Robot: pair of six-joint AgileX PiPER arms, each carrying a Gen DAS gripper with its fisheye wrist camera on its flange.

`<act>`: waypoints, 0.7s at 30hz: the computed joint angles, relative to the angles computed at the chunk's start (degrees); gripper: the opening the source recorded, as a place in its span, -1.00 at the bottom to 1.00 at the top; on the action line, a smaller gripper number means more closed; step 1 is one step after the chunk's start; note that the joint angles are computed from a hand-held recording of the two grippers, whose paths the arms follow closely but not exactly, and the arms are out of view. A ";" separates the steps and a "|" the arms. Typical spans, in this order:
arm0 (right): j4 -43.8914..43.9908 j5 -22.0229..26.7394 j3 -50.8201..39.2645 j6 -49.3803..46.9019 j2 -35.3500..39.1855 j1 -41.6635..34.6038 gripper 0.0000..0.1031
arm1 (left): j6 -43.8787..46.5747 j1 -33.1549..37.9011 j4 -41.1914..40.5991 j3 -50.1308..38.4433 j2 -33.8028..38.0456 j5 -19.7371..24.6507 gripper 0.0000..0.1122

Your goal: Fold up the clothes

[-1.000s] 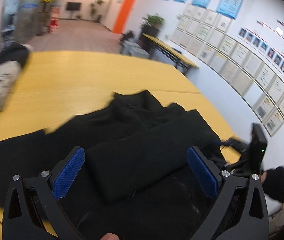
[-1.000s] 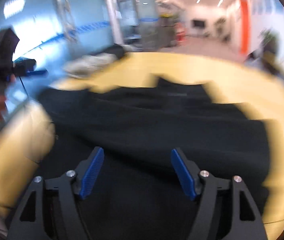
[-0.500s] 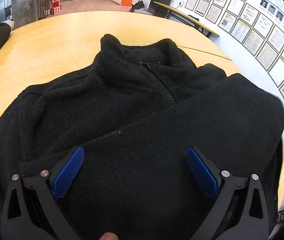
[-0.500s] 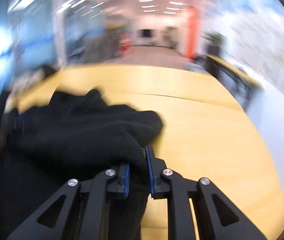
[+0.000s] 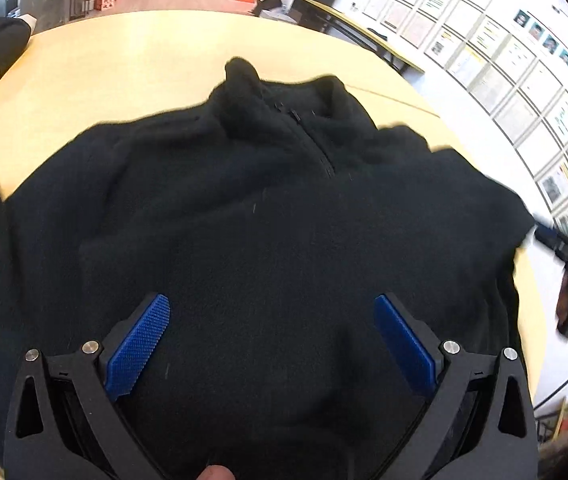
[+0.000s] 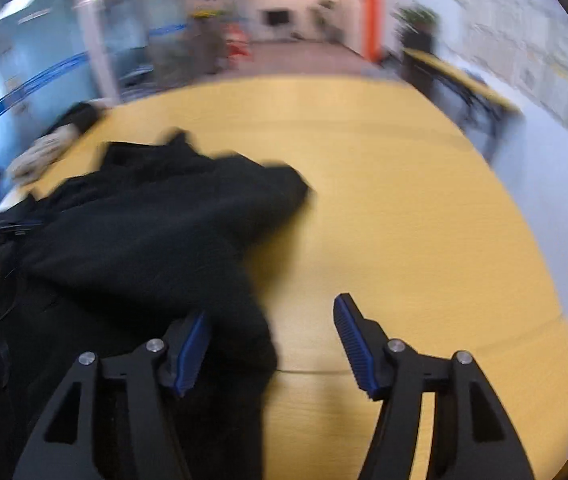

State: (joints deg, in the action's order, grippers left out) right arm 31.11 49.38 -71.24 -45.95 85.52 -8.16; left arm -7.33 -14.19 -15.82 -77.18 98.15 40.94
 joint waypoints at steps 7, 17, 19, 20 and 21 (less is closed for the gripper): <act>-0.26 9.42 -8.62 8.76 0.50 6.58 0.43 | 2.09 4.67 -4.52 14.78 -16.53 -2.19 0.83; -10.75 6.81 -43.56 38.84 34.83 49.06 0.60 | 5.74 20.33 -5.13 24.21 -36.86 6.54 0.83; -16.51 8.65 -50.06 45.50 40.40 53.41 0.50 | 7.55 24.35 -5.76 23.86 -40.66 10.22 0.83; -18.18 9.09 -52.21 47.64 42.62 54.55 0.39 | 8.90 26.80 -6.44 23.50 -42.44 12.26 0.83; -19.63 9.54 -53.75 49.45 44.31 55.55 0.16 | 10.61 29.62 -7.42 23.02 -44.09 14.45 0.83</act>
State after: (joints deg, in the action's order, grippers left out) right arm 11.49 58.92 -124.99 3.50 129.84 47.39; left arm 3.28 15.43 -23.24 -54.16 54.06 55.39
